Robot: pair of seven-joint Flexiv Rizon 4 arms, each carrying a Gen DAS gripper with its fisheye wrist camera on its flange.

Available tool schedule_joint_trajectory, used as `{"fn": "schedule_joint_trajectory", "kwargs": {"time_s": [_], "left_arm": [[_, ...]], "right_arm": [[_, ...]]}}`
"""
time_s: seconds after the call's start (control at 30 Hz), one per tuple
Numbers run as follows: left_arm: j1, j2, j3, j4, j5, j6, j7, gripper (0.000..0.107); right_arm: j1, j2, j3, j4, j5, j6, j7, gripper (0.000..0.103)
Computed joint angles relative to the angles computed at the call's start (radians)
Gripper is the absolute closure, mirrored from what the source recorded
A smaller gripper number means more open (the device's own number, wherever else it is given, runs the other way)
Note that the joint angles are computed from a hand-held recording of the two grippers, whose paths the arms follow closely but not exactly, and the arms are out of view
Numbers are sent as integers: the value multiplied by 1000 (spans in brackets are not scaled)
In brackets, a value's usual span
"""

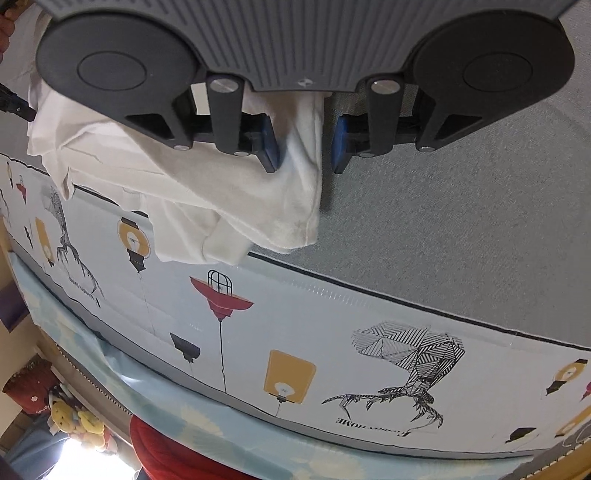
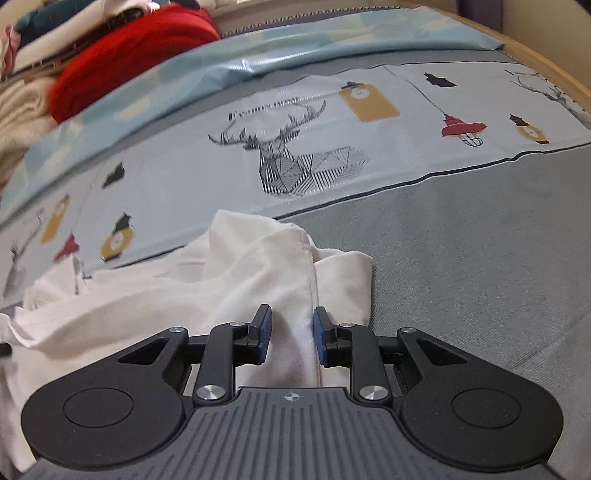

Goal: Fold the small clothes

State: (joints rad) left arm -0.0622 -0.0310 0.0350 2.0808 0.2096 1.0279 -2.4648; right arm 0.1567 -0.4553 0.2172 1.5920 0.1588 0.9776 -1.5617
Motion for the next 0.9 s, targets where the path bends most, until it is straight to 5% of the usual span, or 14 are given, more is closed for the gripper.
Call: {"fn": "schedule_joint_trajectory", "kwargs": {"time_s": [0.07,0.1,0.3,0.43,0.5,0.57,0.6,0.67,0.9], "left_arm": [[1,-9,-1,-4,-6,7,14,82],[0,-11,0,-16,17,-2,2,97],[-43,5,-21,-174,458,-102,-268,98],[-63,-12,-35,-241,632,-116,-412,94],[-58,-36,-31,-251,565,-131,-384,76],[-39,-48,-15,-211,405,-83,-302,71],[-30,-47,-9,-182,329,-48,-259,71],[-15,-50,-7,-129,165,-15,-135,70],[-16,27,-1,22,-98,-38,106,64]], "right_arm": [[7,-5,-2,-2,-8,4,2,84],[6,-7,2,-3,-4,12,-5,99],[61,21,-56,84,-80,320,105,101],[158,25,-198,149,-188,537,305,101],[183,16,-237,151,-224,553,366,100],[160,0,-209,111,-240,447,406,94],[143,-7,-186,85,-245,368,420,79],[79,-17,-102,43,-218,252,395,64],[12,13,-24,23,-181,-5,249,63]]}}
